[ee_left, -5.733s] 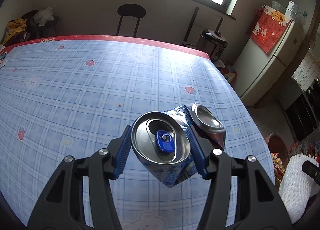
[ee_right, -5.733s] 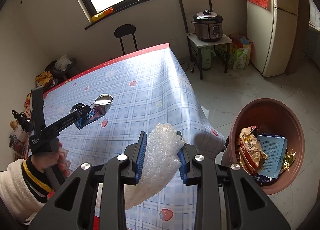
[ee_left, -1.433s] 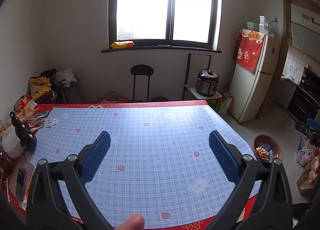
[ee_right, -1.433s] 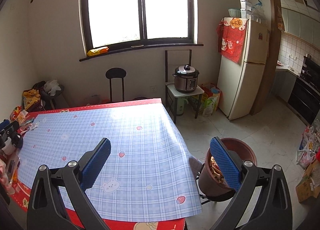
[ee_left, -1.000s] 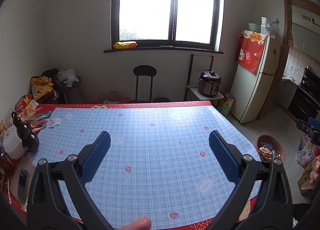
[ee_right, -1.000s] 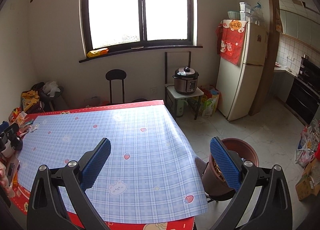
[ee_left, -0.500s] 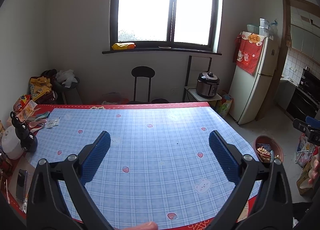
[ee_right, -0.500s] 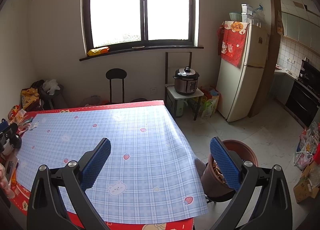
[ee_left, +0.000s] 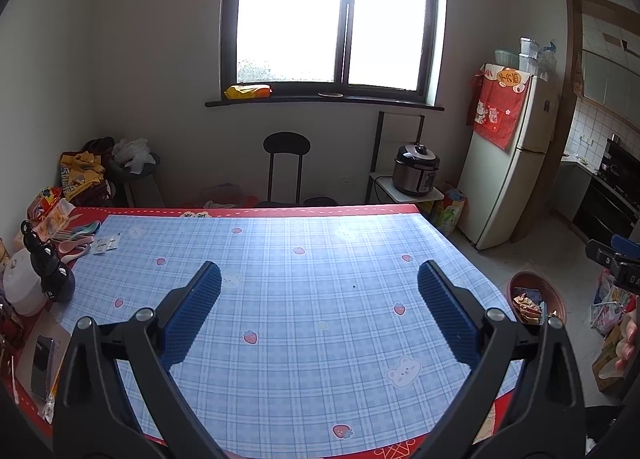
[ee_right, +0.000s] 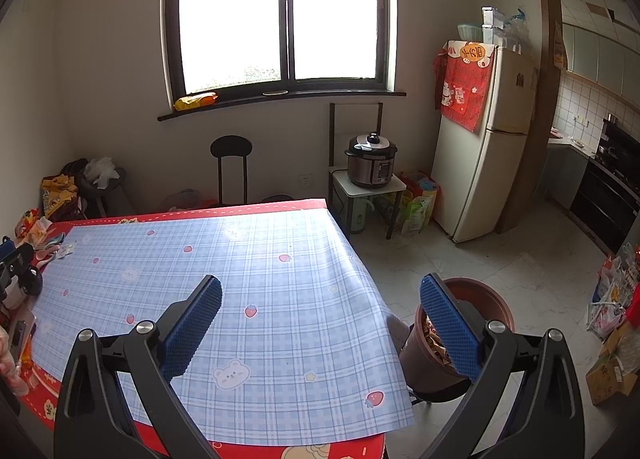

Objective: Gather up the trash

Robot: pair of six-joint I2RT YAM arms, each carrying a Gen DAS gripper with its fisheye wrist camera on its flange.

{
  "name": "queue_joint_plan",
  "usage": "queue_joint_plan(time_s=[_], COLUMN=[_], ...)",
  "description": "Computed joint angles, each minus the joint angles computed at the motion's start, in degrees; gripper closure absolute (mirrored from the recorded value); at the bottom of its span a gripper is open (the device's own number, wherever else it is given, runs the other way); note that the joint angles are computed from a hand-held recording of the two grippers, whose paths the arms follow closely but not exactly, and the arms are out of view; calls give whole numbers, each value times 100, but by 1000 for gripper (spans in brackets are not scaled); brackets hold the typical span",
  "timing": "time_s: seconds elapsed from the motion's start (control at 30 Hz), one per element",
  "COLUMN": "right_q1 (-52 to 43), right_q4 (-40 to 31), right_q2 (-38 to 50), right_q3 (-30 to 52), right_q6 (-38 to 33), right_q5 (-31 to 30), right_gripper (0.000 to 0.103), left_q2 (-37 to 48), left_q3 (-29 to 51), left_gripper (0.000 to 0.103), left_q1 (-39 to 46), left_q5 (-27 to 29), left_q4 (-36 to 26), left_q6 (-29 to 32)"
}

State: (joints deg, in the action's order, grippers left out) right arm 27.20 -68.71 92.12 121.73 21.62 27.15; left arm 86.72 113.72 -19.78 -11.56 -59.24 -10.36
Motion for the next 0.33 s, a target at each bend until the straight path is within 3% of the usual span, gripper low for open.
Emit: queue_joint_plan(time_s=[0.33], right_q1=[-2], right_q4=[25], right_q2=[-59], right_q3=[-102], right_q6=[3], right_q5=[-11], right_gripper=[5], left_q2=[21], left_q3=[55], left_gripper=[6], left_q1=[9], left_q5=[-117], left_q4=[-76], left_q6=[-24])
